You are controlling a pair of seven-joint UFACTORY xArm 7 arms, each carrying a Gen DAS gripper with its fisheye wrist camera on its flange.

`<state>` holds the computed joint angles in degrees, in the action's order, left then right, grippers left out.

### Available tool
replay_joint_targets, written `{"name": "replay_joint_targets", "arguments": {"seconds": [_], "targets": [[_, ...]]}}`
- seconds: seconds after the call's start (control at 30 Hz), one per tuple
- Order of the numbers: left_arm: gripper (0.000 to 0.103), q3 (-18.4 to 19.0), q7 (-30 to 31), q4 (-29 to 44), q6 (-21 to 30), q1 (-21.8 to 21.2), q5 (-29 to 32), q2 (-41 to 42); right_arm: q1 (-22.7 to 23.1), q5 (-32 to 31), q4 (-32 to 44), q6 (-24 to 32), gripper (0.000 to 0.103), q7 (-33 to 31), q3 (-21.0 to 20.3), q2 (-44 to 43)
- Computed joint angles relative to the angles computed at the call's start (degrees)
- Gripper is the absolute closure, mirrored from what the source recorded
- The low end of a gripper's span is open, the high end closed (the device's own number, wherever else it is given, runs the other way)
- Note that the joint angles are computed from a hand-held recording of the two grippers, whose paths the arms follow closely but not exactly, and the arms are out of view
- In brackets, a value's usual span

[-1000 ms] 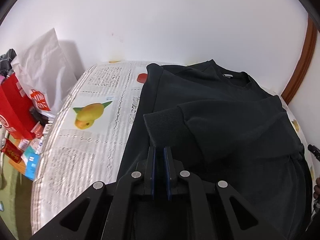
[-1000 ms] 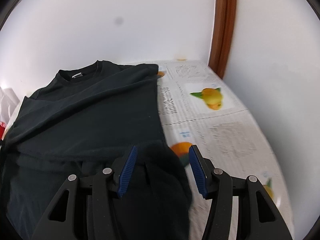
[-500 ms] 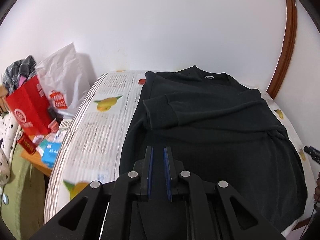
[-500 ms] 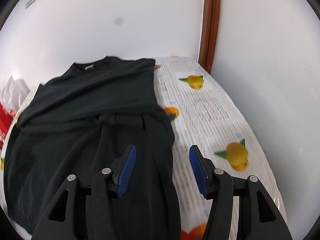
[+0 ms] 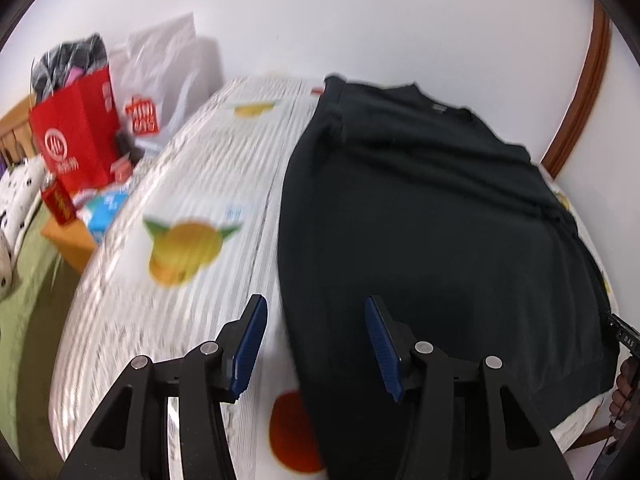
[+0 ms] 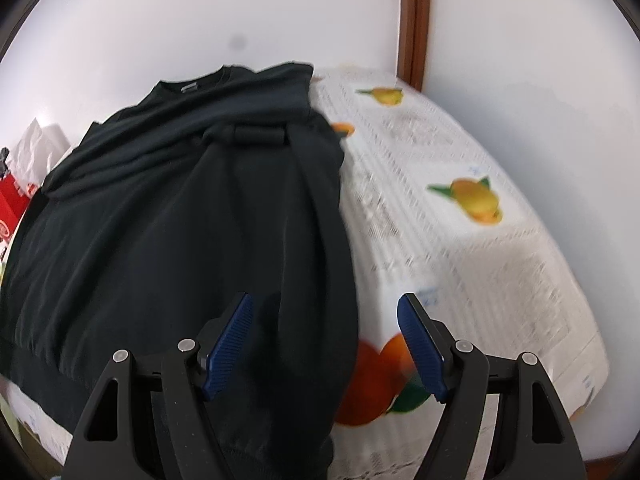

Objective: Fold small clothes

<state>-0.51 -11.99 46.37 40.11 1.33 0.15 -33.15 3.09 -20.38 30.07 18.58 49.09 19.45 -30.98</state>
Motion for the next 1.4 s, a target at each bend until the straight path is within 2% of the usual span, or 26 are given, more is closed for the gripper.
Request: {"name": "replay_joint_targets", "arguments": {"seconds": [0.07,0.1,0.13,0.27,0.33,0.47,0.53,0.57,0.6,0.63,0.83,0.97,1.07,1.27,1.4], "targets": [[0.054,0.0,0.2,-1.5,1.1,0.1,0.2,-1.0,-0.1,-0.1,-0.7,-0.8,0.029,0.7,0.6,0.7],[0.054,0.3,0.6,-2.3,1.3,-0.3,-0.1,-1.4,-1.5,-1.3,-1.5,-1.8,0.030,2.5,2.1,-0.1],[0.053,0.3,1.1,-3.6,0.1,-0.5,0.0,-2.6,-2.2,-2.0,-1.8,-2.3,0.031,3.3,2.9,-0.4],[0.052,0.1,2.6,-4.7,0.2,-1.9,-0.8,-3.8,-2.5,-2.9,-1.6,-5.0,0.051,3.1,3.0,0.5],[0.052,-1.4,1.9,-4.7,-0.6,-1.6,0.1,-3.3,-2.8,-3.2,-0.6,-5.3,0.054,2.9,3.4,1.7],[0.053,-5.1,-2.8,-4.3,-2.0,0.6,4.0,-2.0,-3.8,-4.3,1.0,-6.0,0.055,3.4,4.7,3.5],[0.061,-5.5,-4.0,-4.4,-2.6,0.5,5.1,-1.8,-4.4,-5.2,1.2,-6.3,0.058,4.2,5.4,3.7],[0.071,-5.5,-4.5,-4.3,-2.6,0.4,5.5,-1.8,-4.1,-5.4,1.1,-6.8,0.068,4.0,5.1,3.8],[0.079,-5.2,-4.6,-4.3,-2.6,0.1,5.5,-1.8,-3.4,-5.4,0.8,-7.7,0.084,3.3,4.5,3.8],[0.092,-4.8,-4.8,-4.2,-2.4,-0.3,5.2,-1.9,-2.8,-5.0,0.7,-8.2,0.091,2.7,3.9,3.9],[0.096,-1.7,-3.2,-4.8,-0.8,-2.6,2.2,-4.7,-1.1,-2.8,-0.7,-7.3,0.093,2.0,3.0,0.9],[0.096,0.8,-0.6,-5.9,0.0,-4.5,-1.6,-9.1,4.2,2.5,-3.8,-7.6,0.093,-1.4,-2.1,-3.4],[0.096,1.7,1.5,-6.8,0.6,-5.3,-3.6,-13.0,6.9,5.9,-5.3,-6.2,0.094,-4.5,-4.1,-7.3],[0.096,1.8,3.5,-6.5,0.5,-5.4,-5.3,-18.1,7.5,9.1,-6.3,-3.7,0.094,-7.1,-2.6,-14.9],[0.096,2.4,3.9,-5.6,-1.7,-5.1,-6.2,-19.0,7.0,10.5,-5.6,-4.7,0.094,-7.7,-2.4,-17.2]]}}
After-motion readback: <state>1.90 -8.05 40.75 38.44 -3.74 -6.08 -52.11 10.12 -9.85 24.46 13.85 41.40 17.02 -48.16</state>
